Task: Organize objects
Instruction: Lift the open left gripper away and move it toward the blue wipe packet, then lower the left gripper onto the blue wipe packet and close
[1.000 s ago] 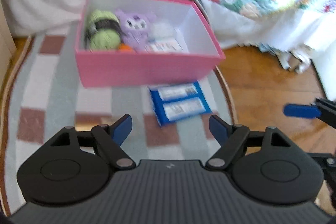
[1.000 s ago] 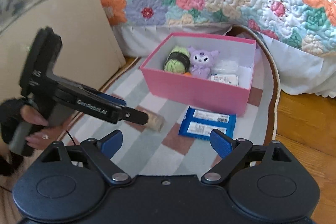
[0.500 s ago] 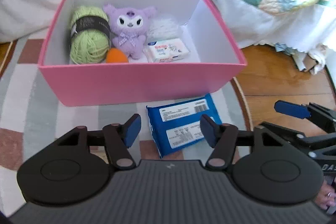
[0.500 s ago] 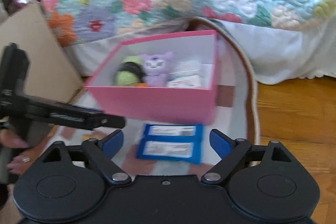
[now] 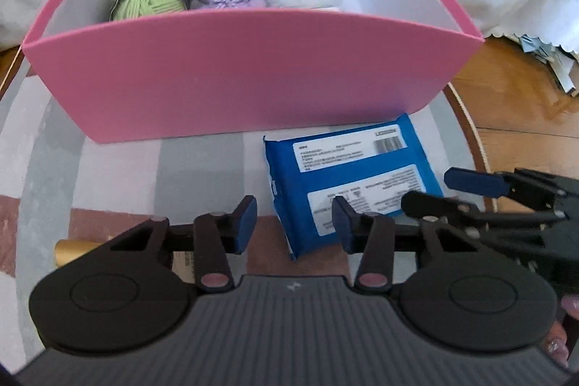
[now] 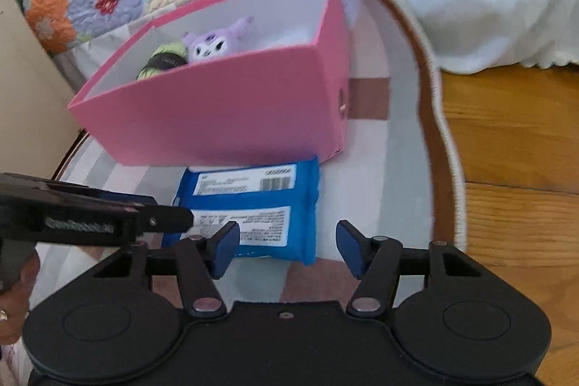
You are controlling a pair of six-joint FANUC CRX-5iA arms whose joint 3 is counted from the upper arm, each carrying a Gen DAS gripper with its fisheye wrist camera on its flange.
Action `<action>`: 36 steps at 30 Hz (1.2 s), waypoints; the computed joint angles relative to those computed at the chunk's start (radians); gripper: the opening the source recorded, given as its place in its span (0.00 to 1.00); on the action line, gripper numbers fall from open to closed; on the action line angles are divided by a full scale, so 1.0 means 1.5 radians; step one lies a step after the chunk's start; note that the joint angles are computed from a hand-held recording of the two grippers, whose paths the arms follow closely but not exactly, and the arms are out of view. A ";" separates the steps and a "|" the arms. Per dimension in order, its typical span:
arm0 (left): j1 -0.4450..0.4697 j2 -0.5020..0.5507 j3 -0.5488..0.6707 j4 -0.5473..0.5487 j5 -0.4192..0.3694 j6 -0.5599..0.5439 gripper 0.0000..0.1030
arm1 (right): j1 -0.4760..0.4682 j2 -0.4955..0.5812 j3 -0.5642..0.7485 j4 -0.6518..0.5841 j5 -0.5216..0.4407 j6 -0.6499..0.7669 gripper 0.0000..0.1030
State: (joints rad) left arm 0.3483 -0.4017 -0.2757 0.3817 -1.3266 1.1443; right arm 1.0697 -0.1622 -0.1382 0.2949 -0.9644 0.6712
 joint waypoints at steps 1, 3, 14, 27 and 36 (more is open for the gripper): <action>0.001 -0.002 -0.005 -0.002 0.003 0.006 0.43 | -0.005 0.010 0.008 -0.001 -0.009 0.001 0.63; 0.018 -0.012 -0.025 0.017 0.006 -0.002 0.43 | -0.022 0.021 0.022 -0.030 -0.009 0.006 0.62; 0.065 -0.034 -0.072 0.111 -0.049 -0.052 0.33 | -0.026 -0.004 0.031 -0.113 -0.021 0.009 0.28; 0.109 -0.038 -0.096 0.135 -0.087 -0.046 0.33 | 0.056 -0.033 0.001 -0.036 -0.084 -0.048 0.37; 0.086 -0.042 -0.077 0.112 -0.101 -0.046 0.28 | 0.056 -0.019 0.025 -0.055 -0.102 -0.041 0.42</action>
State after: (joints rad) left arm 0.4776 -0.4640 -0.3910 0.5500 -1.4775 1.0754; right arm 1.1533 -0.1905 -0.1014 0.2130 -1.1181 0.6103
